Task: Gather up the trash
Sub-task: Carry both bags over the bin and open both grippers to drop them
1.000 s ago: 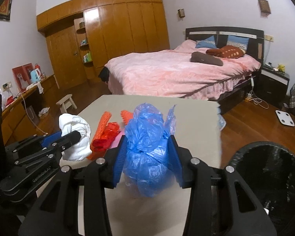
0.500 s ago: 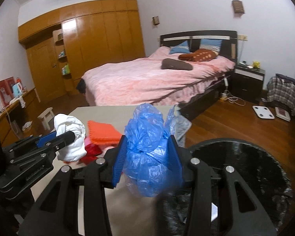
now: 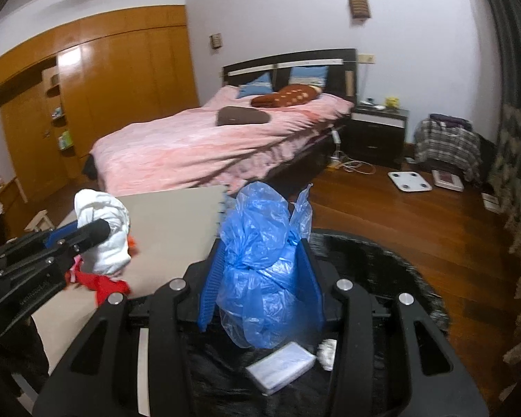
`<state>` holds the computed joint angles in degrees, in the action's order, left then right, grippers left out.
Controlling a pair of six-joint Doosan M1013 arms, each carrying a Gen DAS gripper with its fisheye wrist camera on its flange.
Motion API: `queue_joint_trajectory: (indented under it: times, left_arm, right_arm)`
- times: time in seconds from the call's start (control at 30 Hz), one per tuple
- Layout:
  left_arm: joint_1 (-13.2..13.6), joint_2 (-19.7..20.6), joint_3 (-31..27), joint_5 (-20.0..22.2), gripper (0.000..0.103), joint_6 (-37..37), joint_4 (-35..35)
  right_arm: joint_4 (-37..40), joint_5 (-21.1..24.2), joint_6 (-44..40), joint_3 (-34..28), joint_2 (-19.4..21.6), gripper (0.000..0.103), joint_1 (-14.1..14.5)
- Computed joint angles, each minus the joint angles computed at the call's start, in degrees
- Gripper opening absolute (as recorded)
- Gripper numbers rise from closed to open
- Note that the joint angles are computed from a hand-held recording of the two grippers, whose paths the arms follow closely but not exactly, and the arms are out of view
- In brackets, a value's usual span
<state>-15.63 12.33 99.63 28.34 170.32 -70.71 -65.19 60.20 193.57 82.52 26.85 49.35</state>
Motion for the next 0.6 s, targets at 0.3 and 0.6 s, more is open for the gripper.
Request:
queue_joint_trajectory:
  times: [0.3,0.6]
  left_arm:
    - [-3.40,1.20,-0.70,2.04,0.023,0.92,-0.55]
    - [-4.12,2.64,-2.35,4.48,0.046,-2.68,2.86]
  right_arm:
    - [1.90,3.03,4.38,4.69,-1.91,0.042,-0.22]
    - [2.20,5.97,6.16,6.15,-2.28,0.064,0.04]
